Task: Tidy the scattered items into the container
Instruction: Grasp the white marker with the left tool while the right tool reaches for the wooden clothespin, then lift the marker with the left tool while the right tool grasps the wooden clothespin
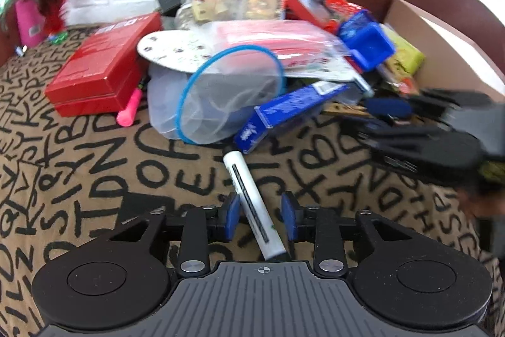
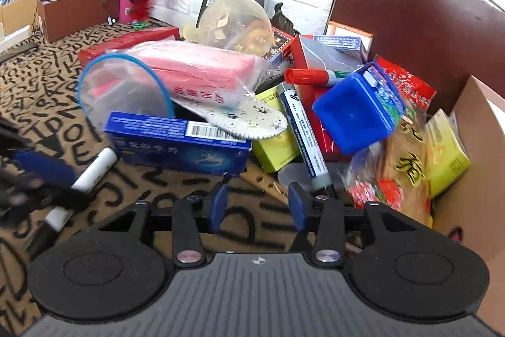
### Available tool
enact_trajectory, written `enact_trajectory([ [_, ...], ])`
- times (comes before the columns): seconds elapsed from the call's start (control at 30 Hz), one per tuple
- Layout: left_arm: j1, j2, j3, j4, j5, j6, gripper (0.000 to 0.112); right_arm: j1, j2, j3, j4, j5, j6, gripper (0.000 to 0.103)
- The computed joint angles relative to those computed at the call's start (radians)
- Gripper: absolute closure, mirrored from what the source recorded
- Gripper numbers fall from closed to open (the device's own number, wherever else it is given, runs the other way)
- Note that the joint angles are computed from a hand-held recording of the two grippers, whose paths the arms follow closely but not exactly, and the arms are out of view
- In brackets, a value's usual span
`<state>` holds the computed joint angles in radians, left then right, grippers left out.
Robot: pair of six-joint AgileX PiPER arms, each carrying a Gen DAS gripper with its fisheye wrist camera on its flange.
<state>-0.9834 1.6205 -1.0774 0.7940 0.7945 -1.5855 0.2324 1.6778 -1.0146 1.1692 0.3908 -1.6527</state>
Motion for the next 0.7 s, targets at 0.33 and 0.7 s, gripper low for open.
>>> enact_trajectory([
  [0.33, 0.009, 0.005, 0.029, -0.012, -0.021, -0.003, 0.065, -0.087, 0.057, -0.114, -0.225, 0.242, 0.306, 0.063],
  [0.7, 0.003, 0.019, 0.026, 0.011, -0.021, -0.013, 0.070, -0.005, 0.036, -0.059, -0.214, 0.108, 0.314, 0.067],
])
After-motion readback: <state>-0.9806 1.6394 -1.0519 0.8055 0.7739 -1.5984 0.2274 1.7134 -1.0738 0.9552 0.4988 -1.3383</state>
